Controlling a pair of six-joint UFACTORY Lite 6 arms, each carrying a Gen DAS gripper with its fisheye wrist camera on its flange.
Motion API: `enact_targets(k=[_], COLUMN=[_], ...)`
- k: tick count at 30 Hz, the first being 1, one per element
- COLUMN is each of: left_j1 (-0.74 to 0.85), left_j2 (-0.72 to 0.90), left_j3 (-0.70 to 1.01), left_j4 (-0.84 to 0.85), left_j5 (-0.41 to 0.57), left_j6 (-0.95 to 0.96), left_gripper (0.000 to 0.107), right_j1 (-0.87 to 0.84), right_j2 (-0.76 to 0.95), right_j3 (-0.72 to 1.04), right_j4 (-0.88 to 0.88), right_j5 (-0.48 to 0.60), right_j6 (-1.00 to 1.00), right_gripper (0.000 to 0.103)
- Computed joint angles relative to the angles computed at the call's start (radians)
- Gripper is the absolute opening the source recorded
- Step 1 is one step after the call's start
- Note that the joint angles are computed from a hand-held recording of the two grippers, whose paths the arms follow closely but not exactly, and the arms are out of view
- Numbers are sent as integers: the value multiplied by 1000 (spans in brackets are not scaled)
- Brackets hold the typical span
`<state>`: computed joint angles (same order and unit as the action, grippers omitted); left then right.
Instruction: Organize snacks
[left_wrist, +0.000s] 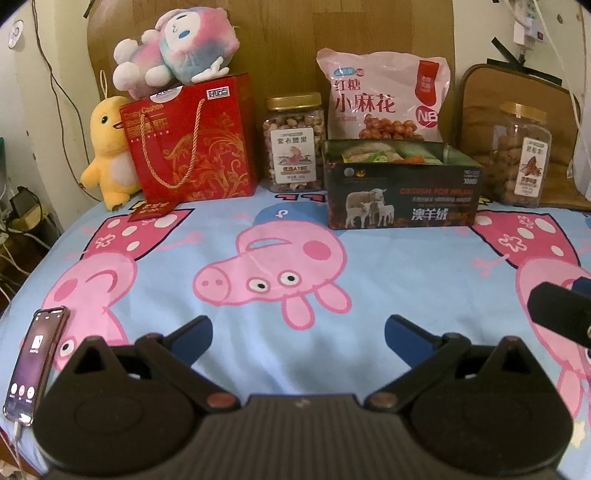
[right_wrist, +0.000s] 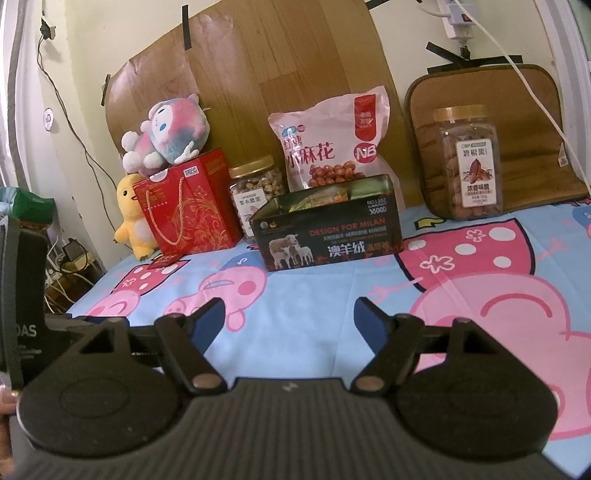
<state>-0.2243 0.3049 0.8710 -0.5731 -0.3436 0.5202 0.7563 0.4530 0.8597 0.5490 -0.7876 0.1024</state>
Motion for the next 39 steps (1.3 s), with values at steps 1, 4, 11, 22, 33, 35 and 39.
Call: enact_targets(k=[1, 4, 11, 22, 33, 35, 39], left_j1=[-1, -7, -16, -6, 4, 4, 7], left_j2=[-3, -9, -6, 1, 18, 20, 27], left_j3=[-2, -3, 15, 29, 51, 54, 62], left_j4=[2, -11, -79, -104, -123, -129, -139], left_j5=[1, 1, 37, 70, 111, 115, 120], left_j6=[-4, 13, 90, 113, 125, 130, 140], left_gripper=[103, 103, 103, 103, 103, 103, 103], right_j1=[0, 0, 1, 1, 3, 3, 4], right_j2=[0, -2, -3, -11, -5, -6, -7], right_j3=[0, -1, -1, -2, 2, 2, 3], right_j4=[0, 0, 3, 9, 18, 17, 20], right_j5=[0, 0, 0, 6, 7, 9, 9], right_j6=[-1, -1, -3, -7, 0, 1, -1], right_gripper=[79, 79, 79, 79, 79, 79, 79])
